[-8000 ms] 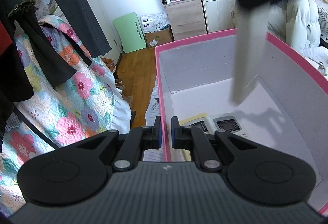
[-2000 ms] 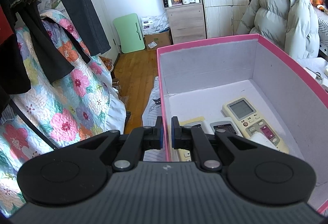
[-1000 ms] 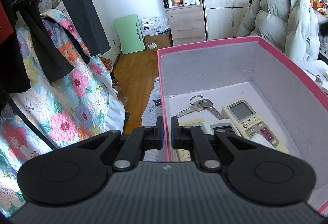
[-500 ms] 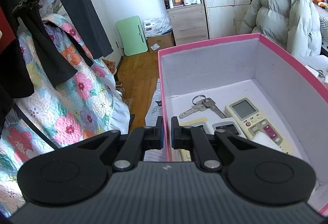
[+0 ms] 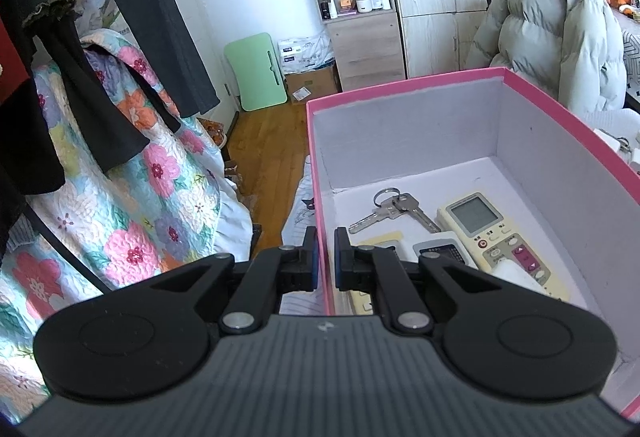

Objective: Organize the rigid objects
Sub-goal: 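Reach the right tool over the long cream pink-button remote, then close the right tool on the remote's end and lift it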

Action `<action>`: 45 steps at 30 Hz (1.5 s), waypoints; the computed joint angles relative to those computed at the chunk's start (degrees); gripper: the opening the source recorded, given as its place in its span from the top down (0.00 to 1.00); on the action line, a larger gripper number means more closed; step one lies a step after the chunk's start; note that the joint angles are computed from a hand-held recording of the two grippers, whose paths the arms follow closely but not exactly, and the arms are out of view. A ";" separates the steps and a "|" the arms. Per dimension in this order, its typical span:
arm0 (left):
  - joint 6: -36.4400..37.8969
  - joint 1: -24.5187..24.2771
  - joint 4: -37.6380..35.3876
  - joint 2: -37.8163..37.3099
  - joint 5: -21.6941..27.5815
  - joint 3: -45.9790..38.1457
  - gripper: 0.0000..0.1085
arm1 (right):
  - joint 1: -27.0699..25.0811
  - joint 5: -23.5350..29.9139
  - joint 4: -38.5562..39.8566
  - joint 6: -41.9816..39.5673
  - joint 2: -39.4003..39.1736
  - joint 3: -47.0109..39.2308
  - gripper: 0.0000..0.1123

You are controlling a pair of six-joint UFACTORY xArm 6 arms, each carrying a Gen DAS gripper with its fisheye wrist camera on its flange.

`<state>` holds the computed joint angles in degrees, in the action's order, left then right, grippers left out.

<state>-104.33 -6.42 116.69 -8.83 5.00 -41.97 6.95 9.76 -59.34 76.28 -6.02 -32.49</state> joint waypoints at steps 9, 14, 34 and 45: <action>2.23 -0.24 -1.75 -0.14 0.47 0.30 0.94 | 1.35 1.85 -6.28 11.16 -1.98 0.04 0.49; 7.59 -1.38 -5.84 -0.66 3.02 1.36 0.94 | 5.71 5.29 -8.50 14.45 -6.37 0.96 0.49; 7.06 -0.98 -4.90 -0.47 2.56 1.08 0.94 | 25.61 7.95 -17.56 18.52 -14.00 -8.05 0.49; 5.50 -0.63 -3.53 -0.49 2.03 0.92 0.94 | 31.42 -2.06 9.32 -12.78 0.24 -18.06 0.49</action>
<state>-98.82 -7.05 113.16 -9.32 7.03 -41.06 38.36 7.70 -50.03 63.50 -5.77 -50.55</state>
